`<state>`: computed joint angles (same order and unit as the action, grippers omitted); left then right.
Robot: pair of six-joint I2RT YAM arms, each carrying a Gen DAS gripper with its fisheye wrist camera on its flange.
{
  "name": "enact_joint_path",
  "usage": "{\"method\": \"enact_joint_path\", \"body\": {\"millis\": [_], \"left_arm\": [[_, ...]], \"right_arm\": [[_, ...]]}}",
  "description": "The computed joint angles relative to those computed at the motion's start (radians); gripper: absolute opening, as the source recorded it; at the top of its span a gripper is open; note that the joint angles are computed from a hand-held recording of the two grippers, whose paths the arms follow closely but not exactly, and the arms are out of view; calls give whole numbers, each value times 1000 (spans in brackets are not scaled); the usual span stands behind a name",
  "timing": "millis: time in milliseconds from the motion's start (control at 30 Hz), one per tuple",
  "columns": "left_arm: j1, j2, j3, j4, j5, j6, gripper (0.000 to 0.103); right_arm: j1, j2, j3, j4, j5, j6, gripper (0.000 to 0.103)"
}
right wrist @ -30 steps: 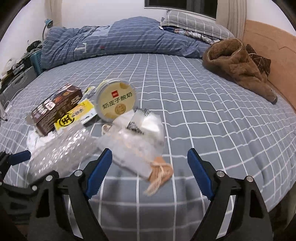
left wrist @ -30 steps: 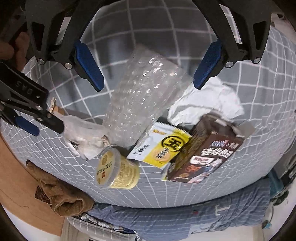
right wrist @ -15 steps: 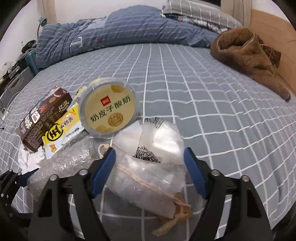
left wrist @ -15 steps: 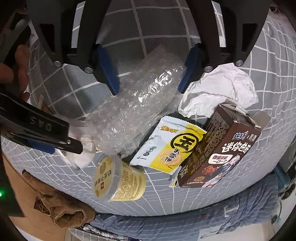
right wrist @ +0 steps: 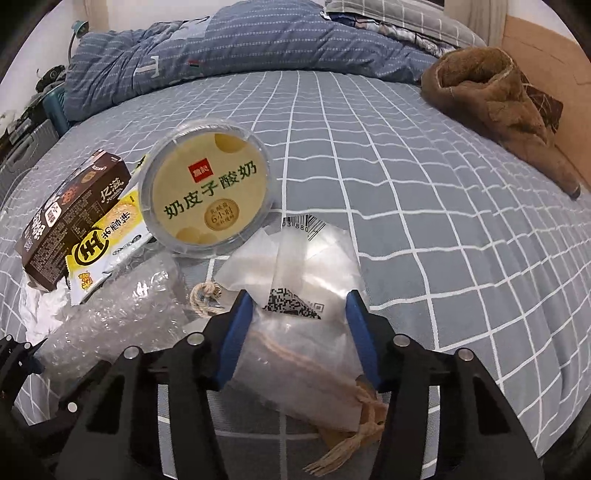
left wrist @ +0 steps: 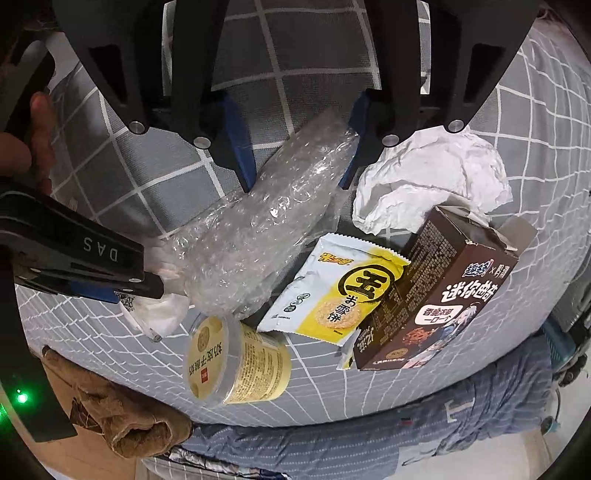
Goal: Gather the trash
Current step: 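Grasp the bubble wrap with the left tool while the right tool grasps the clear drawstring bag, then lift the bubble wrap and drawstring bag off the bed with both tools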
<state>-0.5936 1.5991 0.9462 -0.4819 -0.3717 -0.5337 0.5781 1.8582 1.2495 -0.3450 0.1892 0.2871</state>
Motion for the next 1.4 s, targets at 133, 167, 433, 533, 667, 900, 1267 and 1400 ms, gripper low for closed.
{"method": "enact_joint_path", "body": {"millis": [133, 167, 433, 533, 667, 900, 1267, 1400], "left_arm": [[-3, -28, -11, 5, 8, -1, 45], [-2, -38, -16, 8, 15, 0, 45], [-13, -102, -18, -45, -1, -24, 44], [-13, -123, -18, -70, -9, -34, 44], [-18, -138, -18, -106, -26, -57, 44], [-21, -197, -42, -141, -36, -91, 44], [-60, -334, -117, -212, -52, -199, 44], [-83, -382, -151, -230, -50, -251, 44]], "right_arm": [[-3, -17, -5, -4, -1, 1, 47], [-3, -22, -6, -5, 2, 1, 45], [-2, -72, -19, -26, 26, 4, 42], [-1, -95, -29, -36, 31, 5, 41], [8, -125, -61, -24, 37, 16, 41], [56, -181, -115, -14, 78, 24, 39], [159, -296, -216, -35, 147, 72, 39], [189, -346, -242, -50, 170, 89, 39]]}}
